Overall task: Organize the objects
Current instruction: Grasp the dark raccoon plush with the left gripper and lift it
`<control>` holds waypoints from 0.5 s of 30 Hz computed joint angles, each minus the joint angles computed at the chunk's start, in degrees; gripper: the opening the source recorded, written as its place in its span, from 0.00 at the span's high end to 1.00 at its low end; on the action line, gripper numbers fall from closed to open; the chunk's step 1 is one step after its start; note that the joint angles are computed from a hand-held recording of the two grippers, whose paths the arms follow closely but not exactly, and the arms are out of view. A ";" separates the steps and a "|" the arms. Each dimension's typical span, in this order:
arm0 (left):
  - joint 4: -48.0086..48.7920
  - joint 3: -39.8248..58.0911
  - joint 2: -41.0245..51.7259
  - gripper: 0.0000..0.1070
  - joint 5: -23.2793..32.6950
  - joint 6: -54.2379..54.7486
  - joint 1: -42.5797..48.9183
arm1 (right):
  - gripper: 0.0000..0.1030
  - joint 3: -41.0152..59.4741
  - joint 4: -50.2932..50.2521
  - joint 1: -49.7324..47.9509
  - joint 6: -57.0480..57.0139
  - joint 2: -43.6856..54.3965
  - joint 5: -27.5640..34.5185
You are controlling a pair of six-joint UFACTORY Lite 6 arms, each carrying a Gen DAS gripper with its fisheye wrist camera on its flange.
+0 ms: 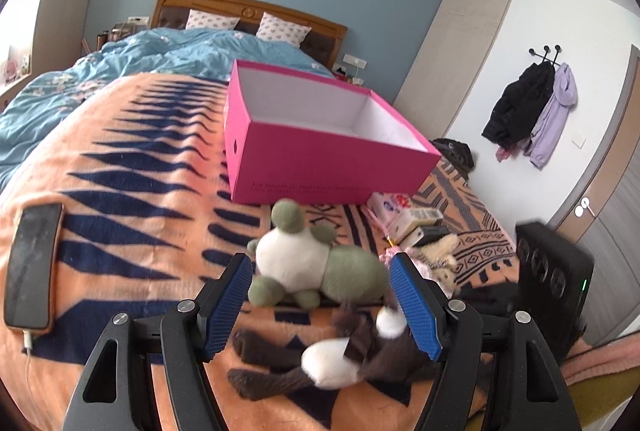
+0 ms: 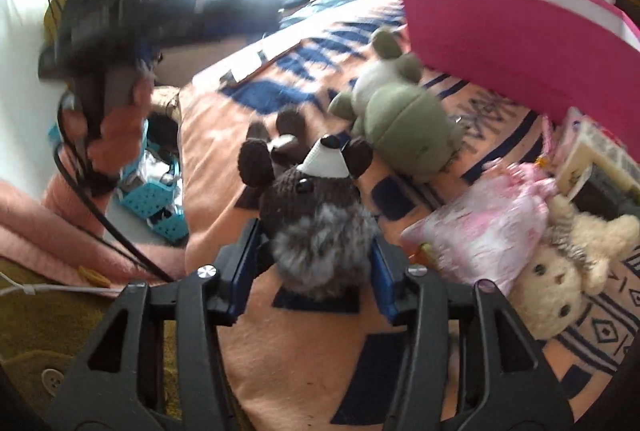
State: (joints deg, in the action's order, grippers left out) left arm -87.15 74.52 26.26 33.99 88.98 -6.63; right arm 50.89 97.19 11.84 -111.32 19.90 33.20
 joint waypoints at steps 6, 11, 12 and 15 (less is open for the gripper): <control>1.29 -1.62 0.86 0.32 1.97 2.38 -0.96 | 0.51 1.80 -1.87 -5.21 3.49 -0.42 3.49; 3.93 -1.76 2.13 0.32 2.00 3.28 -3.68 | 0.51 3.35 -2.51 -9.99 5.55 0.11 7.27; 4.52 -1.26 2.70 0.32 1.72 2.63 -4.25 | 0.51 4.09 -3.17 -10.75 6.63 0.56 7.58; 5.38 0.98 4.97 0.32 0.13 1.09 -6.19 | 0.51 6.05 -3.83 -12.14 8.79 1.99 7.73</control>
State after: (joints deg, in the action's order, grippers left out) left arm -81.77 75.50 31.24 34.11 90.07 -12.82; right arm 56.95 93.36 -0.30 -102.52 21.89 40.93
